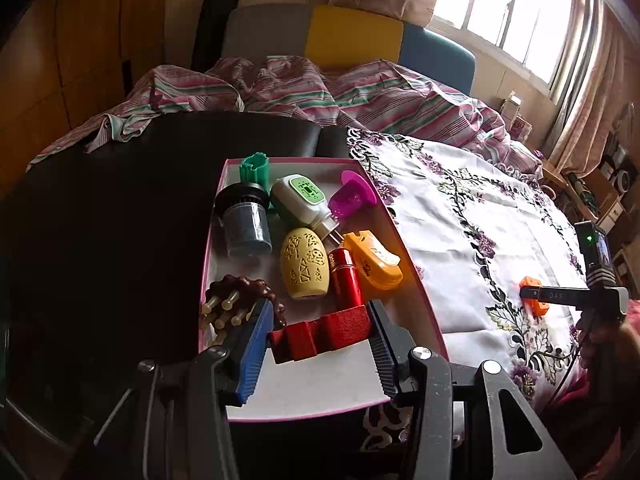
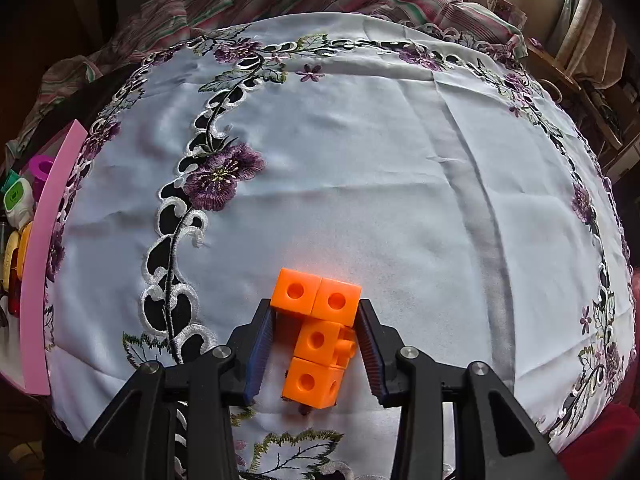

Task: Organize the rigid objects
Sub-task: 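Lower the red block into the tray and open the left gripper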

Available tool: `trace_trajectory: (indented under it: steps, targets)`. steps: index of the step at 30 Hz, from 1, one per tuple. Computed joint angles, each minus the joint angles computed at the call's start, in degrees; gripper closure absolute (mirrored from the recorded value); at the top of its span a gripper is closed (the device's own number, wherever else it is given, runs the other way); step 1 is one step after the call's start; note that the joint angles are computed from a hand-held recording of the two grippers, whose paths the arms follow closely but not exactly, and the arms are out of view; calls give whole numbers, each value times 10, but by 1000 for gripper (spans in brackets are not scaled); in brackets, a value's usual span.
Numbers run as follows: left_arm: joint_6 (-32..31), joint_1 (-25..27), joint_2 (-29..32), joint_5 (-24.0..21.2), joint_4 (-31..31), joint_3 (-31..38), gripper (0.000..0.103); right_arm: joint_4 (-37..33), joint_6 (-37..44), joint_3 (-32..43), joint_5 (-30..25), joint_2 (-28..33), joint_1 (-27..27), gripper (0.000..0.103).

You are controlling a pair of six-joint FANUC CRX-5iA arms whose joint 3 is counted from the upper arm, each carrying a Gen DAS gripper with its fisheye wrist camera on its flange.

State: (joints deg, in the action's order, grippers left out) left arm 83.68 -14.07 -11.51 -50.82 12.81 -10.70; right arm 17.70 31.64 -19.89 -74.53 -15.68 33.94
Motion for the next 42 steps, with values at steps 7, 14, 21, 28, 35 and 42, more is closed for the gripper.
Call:
trace_trajectory:
  steps: [7,14,21,28,35,42]
  targets:
    - [2,3,1,-6,0,-2,55,1,2,-1,-1,0,2,62]
    - [-1,15,-3,-10,6,-10,55,3,4,0,-2,1,2,62]
    - [-46,81,-37,1,79,-55,55,7,5,-1,-5,2,7,62]
    - [-95,102,-35,-3,144,-78,55,8,6,-1,-7,0,13,62]
    - [-107,52,20,-15,151,-48,55,6,6,-1,-5,0,14,62]
    - [-90,29,47,-13,106,-26,54,6,6,-2,-4,-1,12,62]
